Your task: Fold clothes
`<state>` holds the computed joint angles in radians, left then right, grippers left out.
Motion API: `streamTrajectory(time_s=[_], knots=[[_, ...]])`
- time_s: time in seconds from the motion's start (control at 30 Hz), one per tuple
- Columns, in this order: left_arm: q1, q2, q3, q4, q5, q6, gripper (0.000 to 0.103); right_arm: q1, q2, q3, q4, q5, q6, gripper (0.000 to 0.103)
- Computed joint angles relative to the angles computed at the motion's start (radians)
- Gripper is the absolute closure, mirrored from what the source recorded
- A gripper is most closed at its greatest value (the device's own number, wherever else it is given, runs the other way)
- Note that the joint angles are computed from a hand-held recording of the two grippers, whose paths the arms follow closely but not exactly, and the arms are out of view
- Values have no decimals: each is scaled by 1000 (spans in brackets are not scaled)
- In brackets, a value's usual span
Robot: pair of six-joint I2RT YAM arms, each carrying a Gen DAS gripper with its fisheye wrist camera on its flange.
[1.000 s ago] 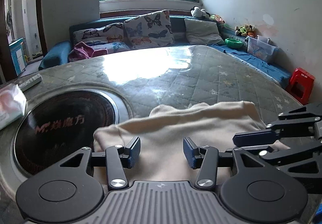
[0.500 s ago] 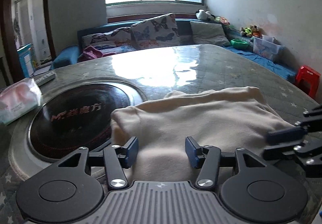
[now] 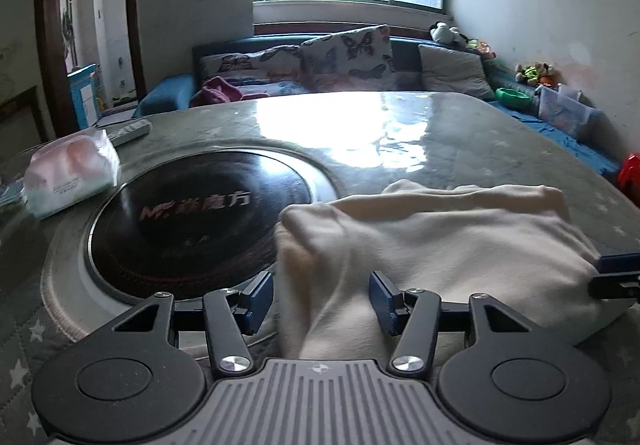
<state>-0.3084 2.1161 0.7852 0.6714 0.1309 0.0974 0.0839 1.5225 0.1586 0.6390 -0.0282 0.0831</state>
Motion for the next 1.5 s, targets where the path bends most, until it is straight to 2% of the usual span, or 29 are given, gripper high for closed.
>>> streamTrajectory(time_s=[0.13,0.23,0.53,0.7,0.97,1.13,1.37,1.5], knots=[[8,-18,9,-16,1,-8,46,-32,-52,14,-45,-28,-28,76],[5,-22,30,-24,7,-10,46,-55,-27,57,-37,-29,-43,76],[-13,59,173,-112,-34,-26,46,-118,257,280,25,-69,-21,76],[3,82,205,-139,-15,-38,45,-151,346,325,36,-70,-6,77],[10,109,269,-169,-33,-47,46,-125,338,348,20,-59,-17,76],[17,149,316,-199,-51,-37,46,-117,404,422,-15,-47,-12,78],[22,135,297,-184,-35,-40,46,-92,391,450,-38,-34,-4,77],[22,120,286,-187,-38,-45,46,-70,433,501,-75,-20,-22,77]])
